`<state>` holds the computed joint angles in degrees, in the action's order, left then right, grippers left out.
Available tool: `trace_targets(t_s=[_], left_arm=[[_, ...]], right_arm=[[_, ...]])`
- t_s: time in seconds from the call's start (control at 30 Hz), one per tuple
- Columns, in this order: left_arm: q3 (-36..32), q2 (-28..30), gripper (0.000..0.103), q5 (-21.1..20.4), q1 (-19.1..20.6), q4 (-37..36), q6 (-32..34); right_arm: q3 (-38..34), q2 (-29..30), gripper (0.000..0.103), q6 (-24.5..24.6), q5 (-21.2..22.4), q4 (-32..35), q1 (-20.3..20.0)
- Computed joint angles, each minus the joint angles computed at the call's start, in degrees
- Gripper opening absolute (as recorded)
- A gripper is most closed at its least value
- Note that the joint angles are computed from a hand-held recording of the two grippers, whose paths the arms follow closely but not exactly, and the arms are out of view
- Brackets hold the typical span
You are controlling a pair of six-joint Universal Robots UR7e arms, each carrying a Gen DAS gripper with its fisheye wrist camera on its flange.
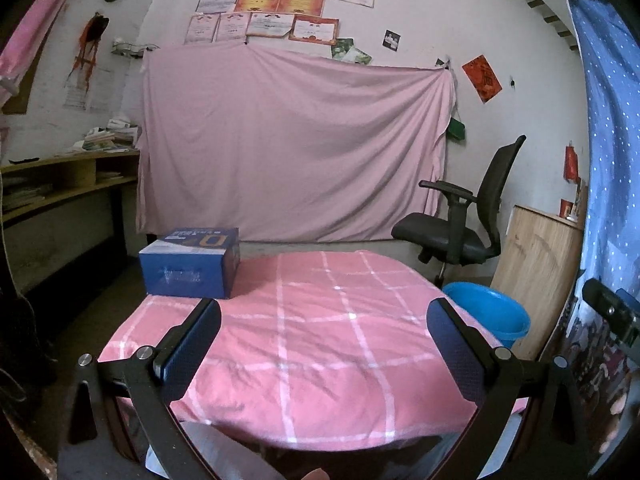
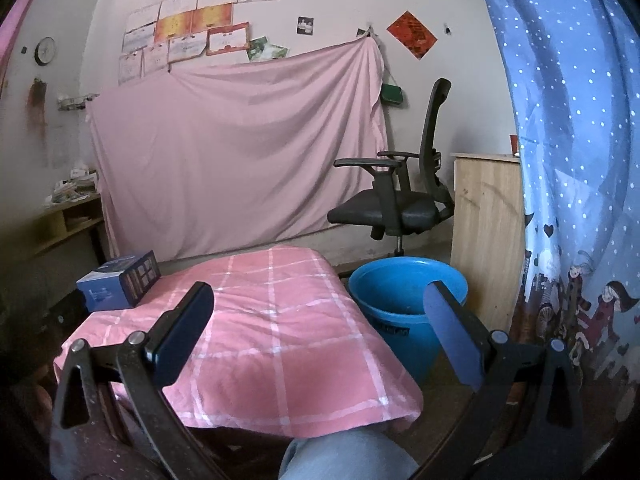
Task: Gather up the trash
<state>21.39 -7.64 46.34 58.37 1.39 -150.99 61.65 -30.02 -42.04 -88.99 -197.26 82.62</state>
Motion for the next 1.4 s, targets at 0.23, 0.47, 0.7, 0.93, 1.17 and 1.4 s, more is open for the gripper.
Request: trace_targets(t_s=[0.23, 0.47, 0.7, 0.93, 1.17, 1.4], left_arm=[[5.57, -2.00, 0.101, -0.61, 0.20, -2.55, -0.78], [10.52, -3.81, 0.101, -1.34, 0.38, -5.71, -0.33], [13.48, -4.71, 0.101, -1.88, 0.43, -8.76, 1.32], [14.57, -4.76, 0.101, -1.84, 0.35, -9.87, 2.27], [17.28, -5.88, 0.101, -1.32, 0.34, -12.38, 2.97], [20.75, -7.15, 0.101, -0.37, 0.15, -16.02, 4.22]], right_arm=[[3.13, -0.68, 0.103, -0.95, 0.33, -2.60, -0.82], [5.26, -0.94, 0.103, -2.79, 0.08, -3.92, -1.67], [7.41, -1.14, 0.103, -3.11, 0.82, -6.05, -2.52], [8.13, -1.26, 0.103, -1.71, 2.04, -8.22, -3.03], [8.13, -1.25, 0.103, -0.44, 2.03, -8.29, -3.35], [8.49, -1.21, 0.103, -1.11, 2.42, -8.67, -3.44]])
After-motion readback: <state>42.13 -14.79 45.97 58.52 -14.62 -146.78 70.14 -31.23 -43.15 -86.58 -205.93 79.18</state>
